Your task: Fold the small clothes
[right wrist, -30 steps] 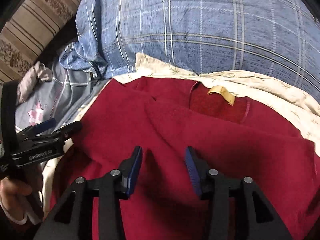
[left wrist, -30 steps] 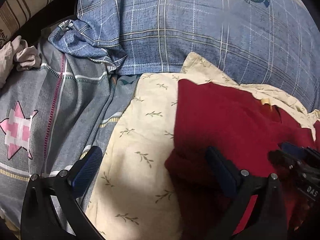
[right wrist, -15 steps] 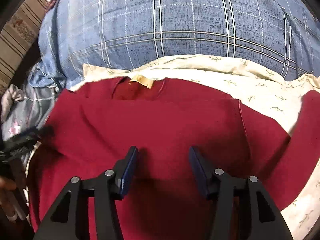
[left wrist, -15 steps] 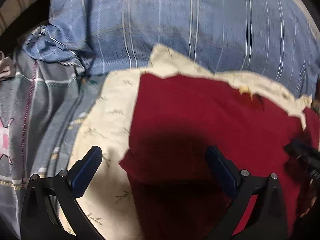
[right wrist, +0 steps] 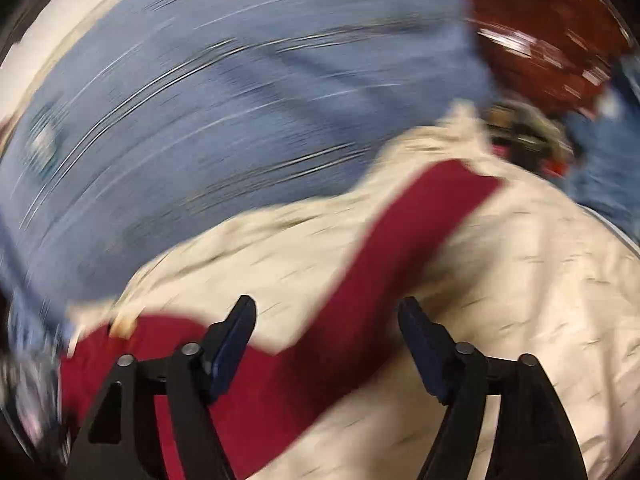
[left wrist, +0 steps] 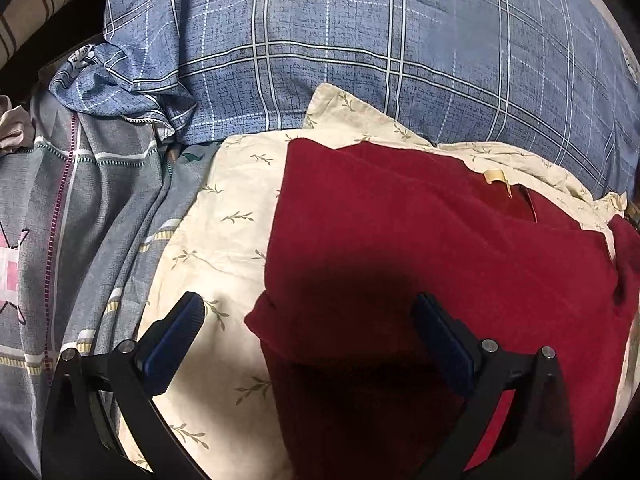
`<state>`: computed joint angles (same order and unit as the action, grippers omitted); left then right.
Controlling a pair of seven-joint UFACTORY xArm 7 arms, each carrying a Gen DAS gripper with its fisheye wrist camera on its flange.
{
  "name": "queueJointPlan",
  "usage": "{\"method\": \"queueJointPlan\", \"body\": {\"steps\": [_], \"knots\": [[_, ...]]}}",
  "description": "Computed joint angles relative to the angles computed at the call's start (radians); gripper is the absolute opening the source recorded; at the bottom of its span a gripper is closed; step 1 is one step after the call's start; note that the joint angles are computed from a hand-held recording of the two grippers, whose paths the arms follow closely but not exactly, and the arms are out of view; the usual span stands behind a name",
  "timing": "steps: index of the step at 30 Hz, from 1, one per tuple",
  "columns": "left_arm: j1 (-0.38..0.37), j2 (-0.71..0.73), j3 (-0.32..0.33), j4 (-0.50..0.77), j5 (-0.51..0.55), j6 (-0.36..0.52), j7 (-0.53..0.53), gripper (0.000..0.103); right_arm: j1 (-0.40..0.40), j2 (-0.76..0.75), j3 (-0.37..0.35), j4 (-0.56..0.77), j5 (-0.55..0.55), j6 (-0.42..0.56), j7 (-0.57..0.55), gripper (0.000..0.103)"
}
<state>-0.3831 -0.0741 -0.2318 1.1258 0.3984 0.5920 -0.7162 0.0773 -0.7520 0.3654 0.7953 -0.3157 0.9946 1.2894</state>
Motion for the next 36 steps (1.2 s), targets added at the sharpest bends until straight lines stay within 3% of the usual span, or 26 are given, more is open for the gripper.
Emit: {"method": "queueJointPlan", "body": {"steps": [3,7,8,9,10,11,17,21,25,28,31,34,36], "knots": [[0.001,0.002,0.001,0.001,0.0,0.001,-0.005,0.103,-0.028,-0.069,-0.078,-0.081,0.025,-0.021,0.024,0.078],[0.001,0.014,0.002,0.008,0.011,0.006,-0.008,0.103,-0.053,-0.096,-0.176,-0.2,0.069,-0.235,-0.003,0.074],[0.0,0.019,0.002,0.012,0.019,0.01,-0.015,0.103,-0.065,-0.081,-0.187,-0.207,0.071,-0.282,-0.027,0.055],[-0.001,0.021,0.003,0.013,0.022,0.011,-0.015,0.103,-0.078,-0.071,-0.188,-0.208,0.071,-0.302,-0.049,0.019],[-0.002,0.022,0.004,0.014,0.022,0.013,-0.016,0.103,-0.085,-0.063,-0.184,-0.2,0.075,-0.299,-0.069,0.009],[-0.002,0.022,0.006,0.013,0.022,0.012,-0.017,0.103,-0.09,-0.064,-0.181,-0.192,0.078,-0.298,-0.088,0.008],[0.007,-0.005,0.012,-0.006,0.026,-0.008,-0.044,0.103,-0.041,-0.062,-0.123,-0.065,0.09,-0.381,-0.233,0.007],[0.026,-0.037,0.011,-0.029,0.026,-0.038,-0.078,0.103,0.035,0.084,-0.047,0.144,0.099,-0.415,-0.368,0.007],[0.049,-0.057,0.008,-0.044,0.022,-0.064,-0.107,0.103,0.091,0.308,0.06,0.349,0.078,-0.45,-0.428,0.007],[0.063,-0.066,0.01,-0.057,0.002,-0.083,-0.115,0.103,0.11,0.511,0.174,0.48,-0.043,-0.444,-0.384,0.009],[0.072,-0.065,0.008,-0.06,-0.011,-0.086,-0.113,0.103,0.143,0.723,0.268,0.575,-0.192,-0.372,-0.3,0.012],[0.076,-0.073,0.012,-0.068,-0.038,-0.096,-0.101,0.103,0.218,0.87,0.265,0.616,-0.114,-0.28,-0.357,0.026],[0.08,-0.082,0.013,-0.077,-0.052,-0.112,-0.095,0.103,0.236,0.822,0.246,0.548,-0.081,-0.294,-0.349,0.035]]}}
